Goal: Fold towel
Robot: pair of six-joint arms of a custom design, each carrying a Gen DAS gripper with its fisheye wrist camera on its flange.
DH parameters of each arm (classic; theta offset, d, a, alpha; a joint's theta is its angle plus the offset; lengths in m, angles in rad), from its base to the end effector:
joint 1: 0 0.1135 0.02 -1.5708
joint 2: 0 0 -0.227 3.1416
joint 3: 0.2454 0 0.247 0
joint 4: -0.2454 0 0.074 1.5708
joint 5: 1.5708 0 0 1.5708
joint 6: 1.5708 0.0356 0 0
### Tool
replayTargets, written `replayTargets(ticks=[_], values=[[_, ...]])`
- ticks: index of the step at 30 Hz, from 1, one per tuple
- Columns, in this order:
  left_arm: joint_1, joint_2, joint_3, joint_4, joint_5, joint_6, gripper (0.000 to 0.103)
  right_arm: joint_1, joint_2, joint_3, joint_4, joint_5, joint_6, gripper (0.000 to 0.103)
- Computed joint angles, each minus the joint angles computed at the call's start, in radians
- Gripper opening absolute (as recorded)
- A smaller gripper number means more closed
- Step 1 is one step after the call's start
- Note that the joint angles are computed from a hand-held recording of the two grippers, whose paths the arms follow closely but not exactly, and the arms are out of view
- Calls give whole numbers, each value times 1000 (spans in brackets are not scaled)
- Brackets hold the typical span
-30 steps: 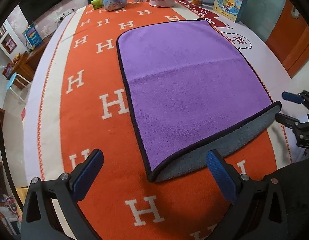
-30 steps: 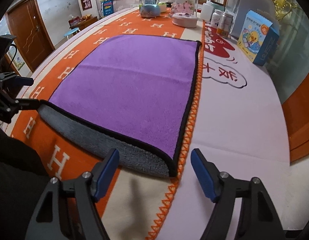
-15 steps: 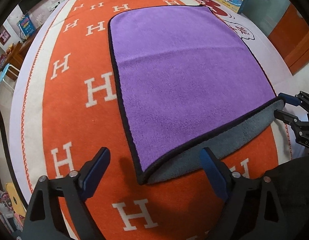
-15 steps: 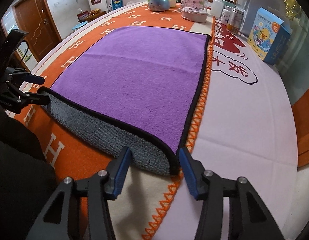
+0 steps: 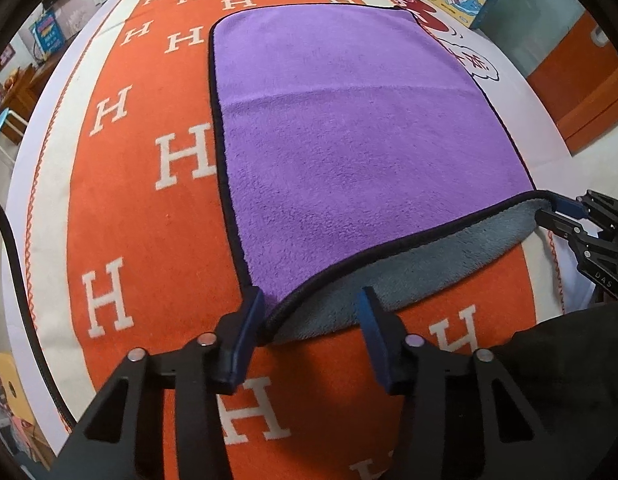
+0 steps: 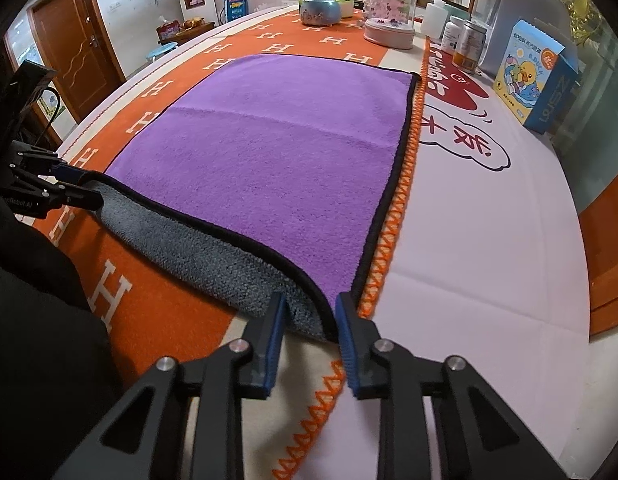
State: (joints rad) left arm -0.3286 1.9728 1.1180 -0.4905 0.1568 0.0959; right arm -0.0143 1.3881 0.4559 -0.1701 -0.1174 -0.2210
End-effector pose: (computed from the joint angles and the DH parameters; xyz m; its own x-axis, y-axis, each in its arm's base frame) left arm 0.3160 -0.1136 0.0746 -0.8846 0.4016 -0.2371 0.4385 0.8892 -0.1301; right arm 0.2192 0.0010 0.0825 -0.8620 -0.2054 -0.4635 -0.2333 0.9724 0.0030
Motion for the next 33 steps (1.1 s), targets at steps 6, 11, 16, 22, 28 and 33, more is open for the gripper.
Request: replayTargets(ticks=[6, 11, 16, 22, 28, 33], values=[[37, -20, -21, 1, 32, -18, 25, -7, -5, 2, -9, -1, -6, 17], [50, -19, -19, -11, 50, -21, 14, -11, 6, 20, -27, -2, 3, 10], [45, -23, -25, -4, 50, -21, 8, 0, 15, 32, -34, 10, 6, 4], [47, -3, -4, -12, 61, -27, 5, 5, 16, 33, -37, 15, -4, 3], [56, -19, -11, -19, 64, -26, 5, -2, 18, 46, -51, 11, 8, 3], [62, -51, 0, -44, 66, -38, 5, -38, 3, 70, -88, -32, 7, 3]])
